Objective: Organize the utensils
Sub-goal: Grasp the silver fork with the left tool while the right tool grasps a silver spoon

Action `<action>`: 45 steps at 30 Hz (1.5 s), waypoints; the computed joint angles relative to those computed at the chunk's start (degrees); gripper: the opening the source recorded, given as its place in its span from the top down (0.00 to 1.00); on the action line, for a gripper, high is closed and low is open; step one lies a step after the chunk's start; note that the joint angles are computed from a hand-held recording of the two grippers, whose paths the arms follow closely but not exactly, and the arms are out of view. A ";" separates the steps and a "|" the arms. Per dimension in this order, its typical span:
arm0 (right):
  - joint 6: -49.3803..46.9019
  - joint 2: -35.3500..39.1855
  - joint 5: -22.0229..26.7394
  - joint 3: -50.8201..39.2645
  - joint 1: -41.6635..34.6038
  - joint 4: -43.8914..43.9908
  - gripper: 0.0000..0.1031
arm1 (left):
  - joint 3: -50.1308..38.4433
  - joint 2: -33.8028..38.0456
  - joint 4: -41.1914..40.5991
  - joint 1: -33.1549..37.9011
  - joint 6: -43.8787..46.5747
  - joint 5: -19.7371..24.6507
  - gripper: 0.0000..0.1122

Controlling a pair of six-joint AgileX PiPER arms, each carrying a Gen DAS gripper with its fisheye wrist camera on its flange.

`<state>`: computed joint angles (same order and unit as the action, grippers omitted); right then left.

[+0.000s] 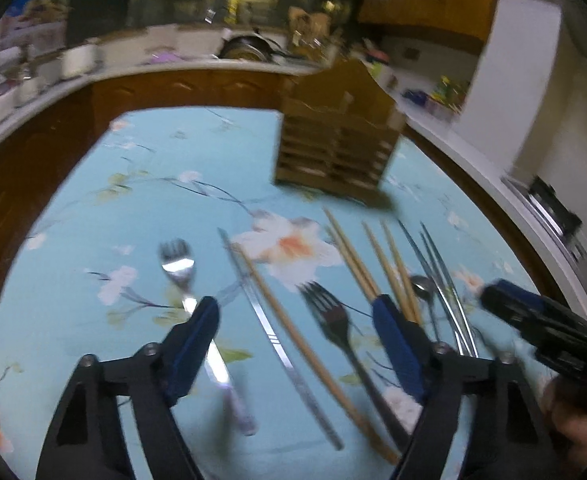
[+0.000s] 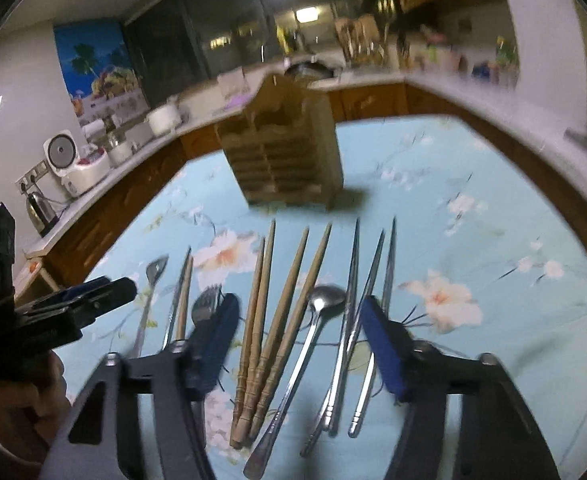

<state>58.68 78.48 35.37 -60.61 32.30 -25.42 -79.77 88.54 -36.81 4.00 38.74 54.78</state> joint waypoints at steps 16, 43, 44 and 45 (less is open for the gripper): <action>-24.28 8.22 -1.56 -3.34 -9.97 26.71 0.76 | -13.67 12.60 8.79 -5.11 -6.49 11.54 0.67; -17.98 2.13 -2.90 -4.58 -8.88 20.35 0.98 | -12.83 10.49 -3.52 1.43 1.32 12.63 0.99; -17.32 1.94 -2.56 -5.08 -8.64 19.39 0.98 | -13.28 10.13 -4.33 2.37 1.70 13.36 0.99; -16.50 1.69 -2.23 -5.67 -8.35 18.20 0.98 | -13.71 9.90 -4.94 2.99 1.94 13.84 0.99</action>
<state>42.18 80.17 33.14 -66.28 23.95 -7.22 -93.48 98.43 -41.75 6.98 40.68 68.63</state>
